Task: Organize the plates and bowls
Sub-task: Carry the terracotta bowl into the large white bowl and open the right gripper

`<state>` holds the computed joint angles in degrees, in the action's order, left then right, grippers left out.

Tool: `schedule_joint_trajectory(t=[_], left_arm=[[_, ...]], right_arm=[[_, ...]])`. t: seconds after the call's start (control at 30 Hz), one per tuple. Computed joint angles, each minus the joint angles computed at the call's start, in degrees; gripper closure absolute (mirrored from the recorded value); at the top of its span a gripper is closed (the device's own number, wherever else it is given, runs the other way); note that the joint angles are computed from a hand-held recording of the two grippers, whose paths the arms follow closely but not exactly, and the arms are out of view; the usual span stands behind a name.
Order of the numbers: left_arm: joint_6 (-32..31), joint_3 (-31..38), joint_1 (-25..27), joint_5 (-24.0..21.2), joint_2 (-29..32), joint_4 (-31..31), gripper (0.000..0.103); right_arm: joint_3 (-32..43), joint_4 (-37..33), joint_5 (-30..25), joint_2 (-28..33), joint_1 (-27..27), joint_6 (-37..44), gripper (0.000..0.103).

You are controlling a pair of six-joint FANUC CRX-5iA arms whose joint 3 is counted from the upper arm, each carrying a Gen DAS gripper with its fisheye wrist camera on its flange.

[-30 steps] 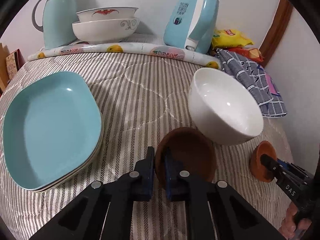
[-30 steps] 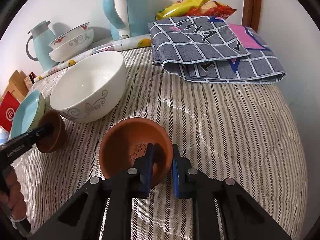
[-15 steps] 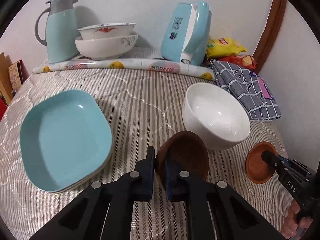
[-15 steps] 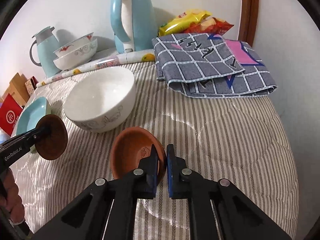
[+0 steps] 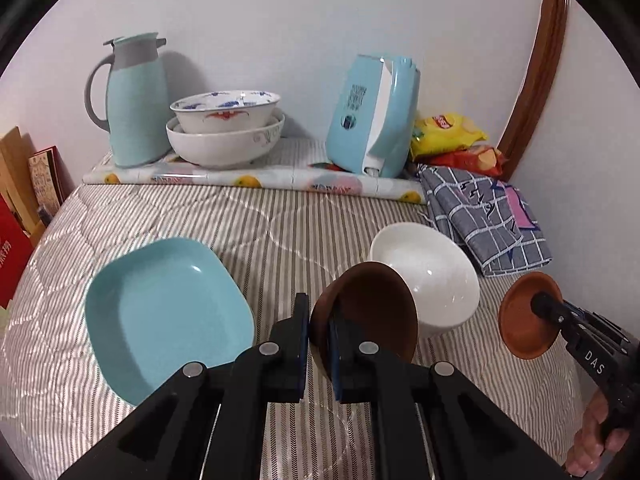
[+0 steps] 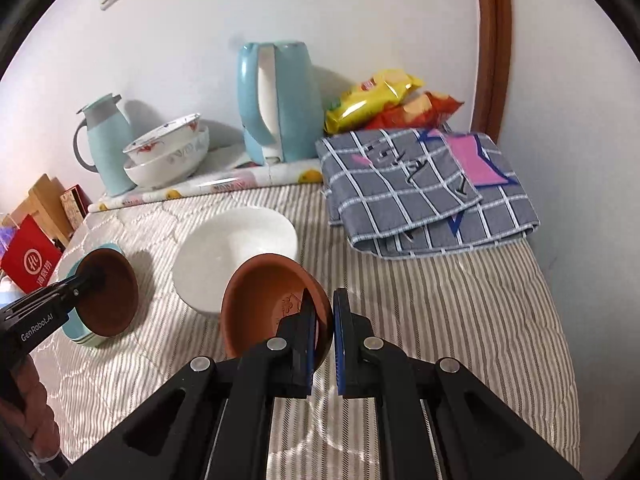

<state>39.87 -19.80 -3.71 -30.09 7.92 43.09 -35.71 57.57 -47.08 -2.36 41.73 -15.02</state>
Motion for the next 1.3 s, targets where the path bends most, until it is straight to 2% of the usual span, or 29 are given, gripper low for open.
schedule_joint_trajectory(t=[0.2, 0.5, 1.3], left_arm=[[-0.1, 0.9, 0.5, -0.7, 0.1, 0.6, 0.094], [2.5, 4.5, 1.2, -1.0, 1.8, -2.6, 0.094], [8.2, 13.3, 1.4, -3.5, 9.5, -7.5, 0.094]], right_arm=[[2.2, 0.1, 0.5, 0.9, -0.4, 0.9, 0.095], [6.3, 0.1, 1.5, 4.1, -1.8, 4.0, 0.095], [16.1, -9.9, 5.5, 13.6, -5.9, 17.2, 0.095]])
